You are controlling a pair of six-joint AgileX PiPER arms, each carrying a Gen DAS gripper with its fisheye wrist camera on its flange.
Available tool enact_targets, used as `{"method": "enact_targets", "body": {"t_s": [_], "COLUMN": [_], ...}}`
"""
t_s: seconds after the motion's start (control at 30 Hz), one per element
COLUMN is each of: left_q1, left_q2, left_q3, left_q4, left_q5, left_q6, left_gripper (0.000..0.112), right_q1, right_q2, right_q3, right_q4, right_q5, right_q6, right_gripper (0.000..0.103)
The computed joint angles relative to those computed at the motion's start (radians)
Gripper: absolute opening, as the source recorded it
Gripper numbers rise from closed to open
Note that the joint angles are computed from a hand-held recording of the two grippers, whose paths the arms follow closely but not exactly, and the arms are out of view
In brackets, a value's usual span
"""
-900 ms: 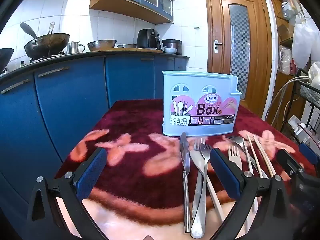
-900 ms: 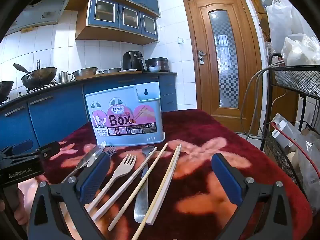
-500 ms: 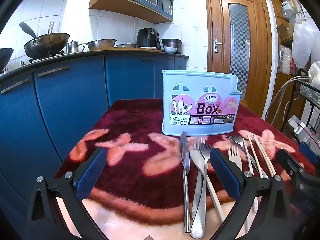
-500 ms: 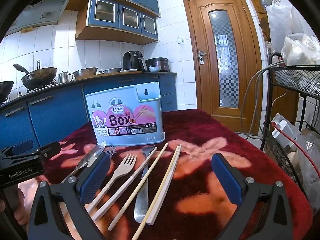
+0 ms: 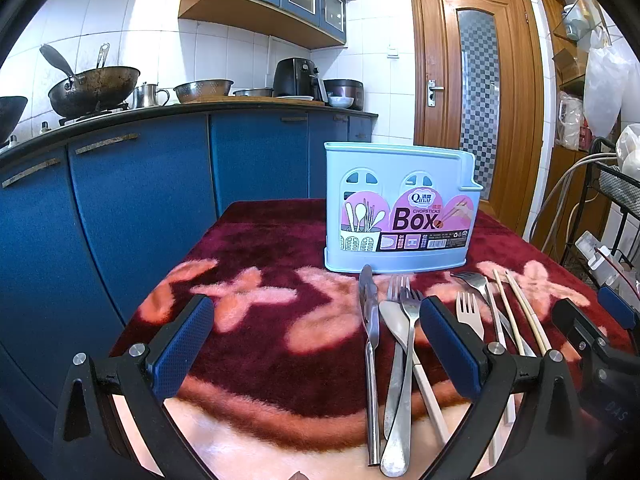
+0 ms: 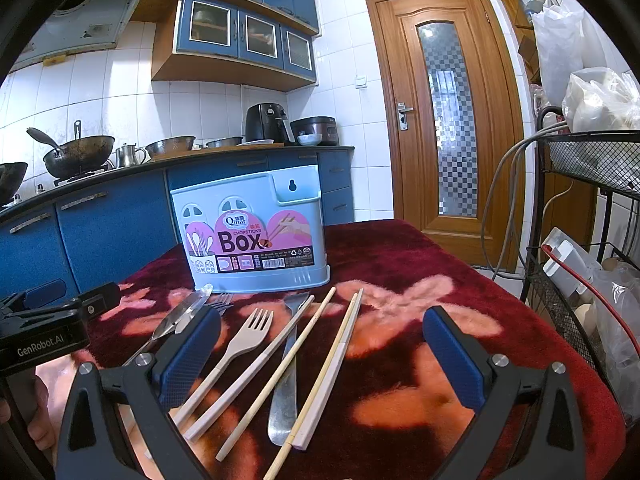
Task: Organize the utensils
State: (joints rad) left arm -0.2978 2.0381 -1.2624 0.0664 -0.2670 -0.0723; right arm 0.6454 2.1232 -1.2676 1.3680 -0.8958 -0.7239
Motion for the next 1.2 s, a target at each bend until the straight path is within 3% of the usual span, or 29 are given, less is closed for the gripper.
{"method": "enact_targets", "body": {"t_s": [1.2], "left_q1": [0.002], "left_q2": [0.0], "left_q3": [0.0], "left_q4": [0.009], "left_q5": [-0.001], "left_q6": [-0.009], "left_gripper": [0.103], "right_q1": [-0.001], "right_q2": [0.001], "right_q3": [0.0], "right_q4": [-0.003], "right_q5": [-0.001], "right_q6": [0.003], "right_gripper": [0.103]}}
